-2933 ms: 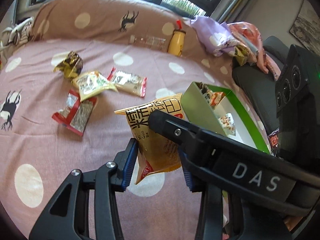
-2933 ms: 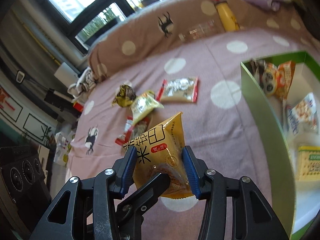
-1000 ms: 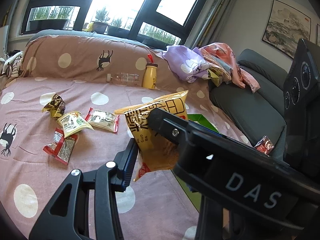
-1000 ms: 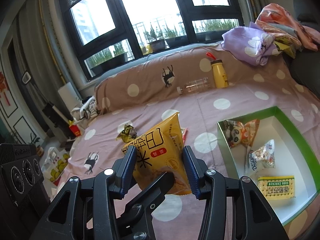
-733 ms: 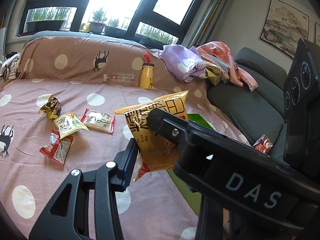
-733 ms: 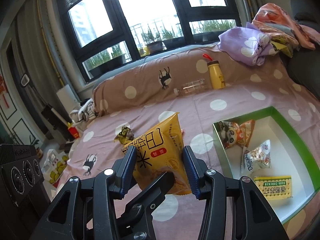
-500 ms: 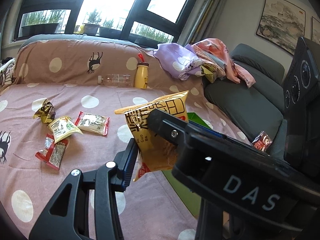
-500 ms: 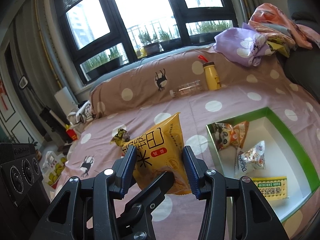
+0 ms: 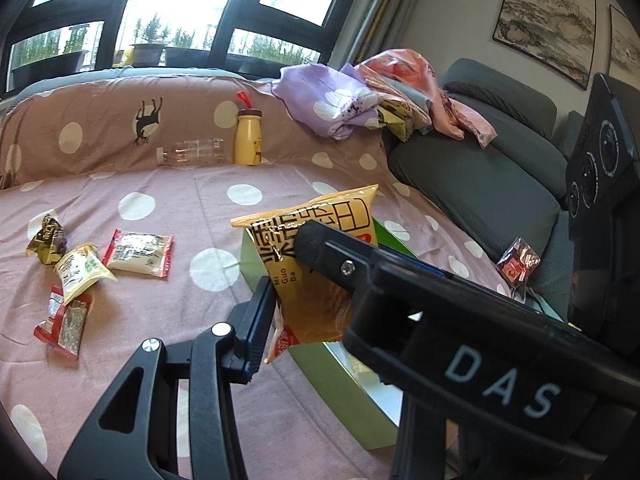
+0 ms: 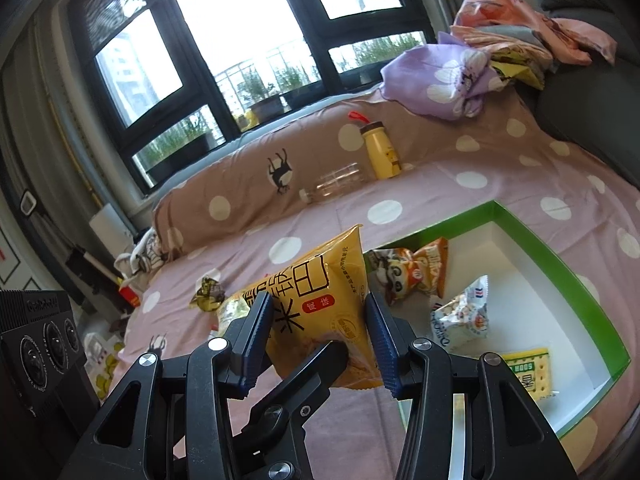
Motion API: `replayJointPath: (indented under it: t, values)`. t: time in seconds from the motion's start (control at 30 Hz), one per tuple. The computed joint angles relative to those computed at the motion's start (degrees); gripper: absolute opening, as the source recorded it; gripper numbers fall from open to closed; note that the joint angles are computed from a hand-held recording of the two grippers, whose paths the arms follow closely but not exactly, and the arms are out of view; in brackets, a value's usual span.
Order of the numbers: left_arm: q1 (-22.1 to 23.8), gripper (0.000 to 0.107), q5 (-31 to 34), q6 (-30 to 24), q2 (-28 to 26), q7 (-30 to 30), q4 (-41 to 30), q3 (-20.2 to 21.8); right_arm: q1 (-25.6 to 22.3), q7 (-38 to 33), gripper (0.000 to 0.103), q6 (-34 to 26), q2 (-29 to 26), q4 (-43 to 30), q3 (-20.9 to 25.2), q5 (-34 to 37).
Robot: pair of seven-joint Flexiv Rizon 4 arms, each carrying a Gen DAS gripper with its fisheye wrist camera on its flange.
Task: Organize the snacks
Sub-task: 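Carry the yellow rice-cracker bag with the right gripper over the box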
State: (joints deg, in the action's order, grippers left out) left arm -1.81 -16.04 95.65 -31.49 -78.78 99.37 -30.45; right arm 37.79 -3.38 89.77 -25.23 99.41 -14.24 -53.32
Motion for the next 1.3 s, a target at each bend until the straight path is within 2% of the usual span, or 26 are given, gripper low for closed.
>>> replayJointPath:
  t: [0.13, 0.3, 0.43, 0.53, 0.63, 0.77, 1.3]
  values:
    - [-2.63, 0.041, -0.16, -1.47, -0.91, 0.13, -2.20, 2.48, -1.00, -0.06, 0.051, 0.55, -0.16, 0.49, 0.44, 1.63]
    - [-3.65, 0.041, -0.91, -3.11, -2.21, 1.47, -4.12, 2.54, -0.75, 0.20, 0.051, 0.39, 0.21, 1.50, -0.53, 3.17]
    - [-5.92, 0.041, -1.70, -4.85, -2.76, 2.37, -5.99, 4.59, -0.84, 0.52, 0.051, 0.89, 0.39, 2.21, -1.04, 4.31]
    - [-6.08, 0.041, -2.60, -5.63, -3.35, 3.61, -6.71, 4.07, -0.29, 1.14, 0.051, 0.63, 0.81, 2.96, -1.94, 4.81]
    - [-6.30, 0.041, -3.78, -7.11, -4.08, 4.71, -7.69, 3.73, -1.47, 0.60, 0.051, -1.07, 0.83, 2.82, -0.30, 6.00]
    - [-8.18, 0.041, -5.09, -8.93, -4.97, 5.10, -9.41, 5.55, -4.02, -0.91, 0.051, -2.45, 0.25, 2.29, 2.91, 8.70]
    - [-12.30, 0.041, -8.04, -15.06, -7.40, 8.02, -14.60, 8.88, -6.23, -0.44, 0.051, -3.93, 1.08, 4.22, 4.47, 11.73]
